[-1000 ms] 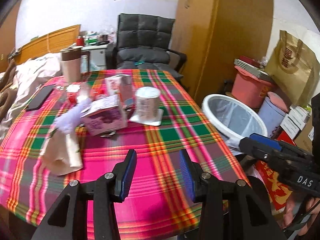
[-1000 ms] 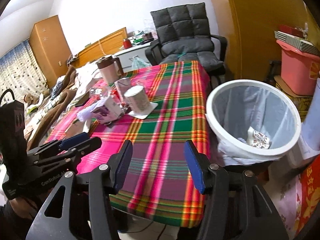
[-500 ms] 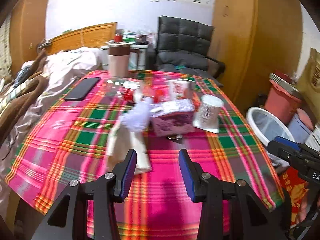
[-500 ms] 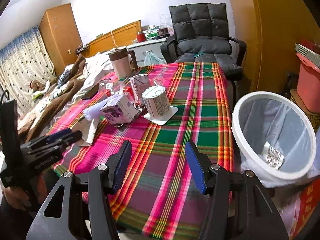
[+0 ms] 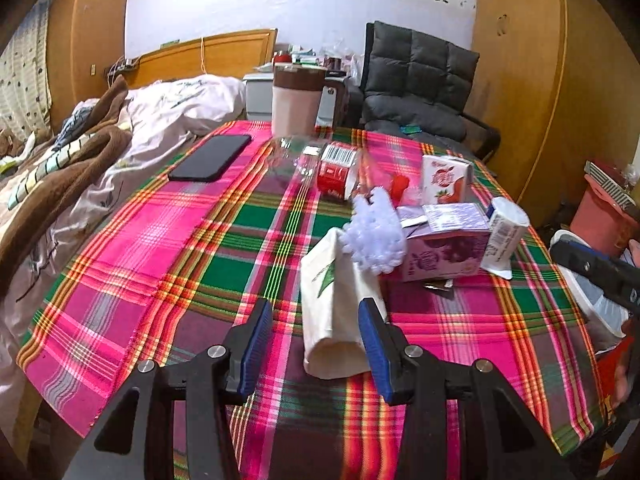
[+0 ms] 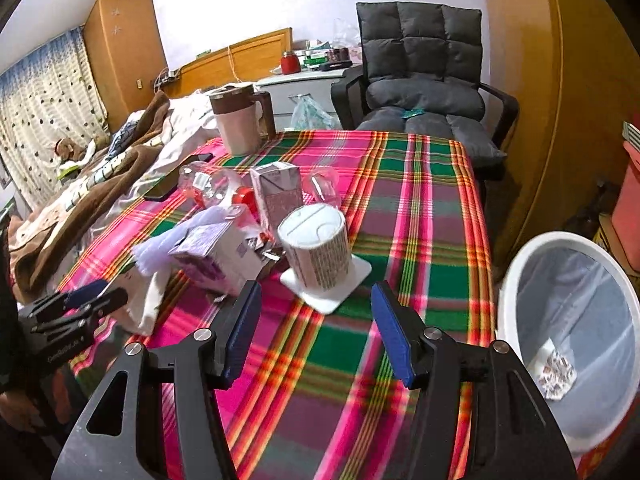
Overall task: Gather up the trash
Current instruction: 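Grasp the cream paper bag with left gripper while right gripper grasps coaster cup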
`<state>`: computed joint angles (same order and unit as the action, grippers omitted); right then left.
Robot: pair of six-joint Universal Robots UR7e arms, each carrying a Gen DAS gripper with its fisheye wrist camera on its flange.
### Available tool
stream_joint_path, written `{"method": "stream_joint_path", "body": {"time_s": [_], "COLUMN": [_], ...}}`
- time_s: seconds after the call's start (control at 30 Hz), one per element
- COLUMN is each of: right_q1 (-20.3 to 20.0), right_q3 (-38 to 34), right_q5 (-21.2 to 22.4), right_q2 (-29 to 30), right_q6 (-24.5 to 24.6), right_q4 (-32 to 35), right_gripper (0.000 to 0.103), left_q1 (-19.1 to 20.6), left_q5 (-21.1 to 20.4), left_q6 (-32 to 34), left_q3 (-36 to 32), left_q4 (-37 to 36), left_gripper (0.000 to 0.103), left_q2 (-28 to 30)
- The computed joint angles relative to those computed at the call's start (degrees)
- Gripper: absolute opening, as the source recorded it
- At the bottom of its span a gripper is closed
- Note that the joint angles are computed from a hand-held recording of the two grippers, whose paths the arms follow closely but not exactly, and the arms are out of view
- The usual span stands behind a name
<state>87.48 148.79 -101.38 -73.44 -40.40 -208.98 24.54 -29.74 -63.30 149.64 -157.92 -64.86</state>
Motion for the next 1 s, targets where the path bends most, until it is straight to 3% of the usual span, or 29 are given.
{"method": "stream_joint_path", "body": {"time_s": [0.27,0.47,0.77,1.0], "right_q1": [0.89,1.76,1.68,1.42], "right_q3": [-3.59,-6.24,-5.33,-2.47], "right_q5": [-1.67,-3.52,-2.41,-2.31], "right_q2": [3.51,5.79,3.42,0.07], "right_q6": [-1.57,-2.18,-1.60,-1.63], "right_q4": [1.20,1.07,1.52,-0.61], "right_gripper": [0.059,0.059,0.053,0.053], "left_q1": [3.73,4.15,1.17,-2.77], "left_q5": [-1.23,-1.89,-1.69,-1.55], "left_q6": [6.41,8.60,3.73,-5.28], "left_q3": [0.30,0.62,1.82,2.71], "left_q4": [-10.56,-14.35,-8.91,2.43], "left_gripper": [0.044,0.028,0.023,0.021], "left_q2": [3.24,4.41,2.06,-2.42]}}
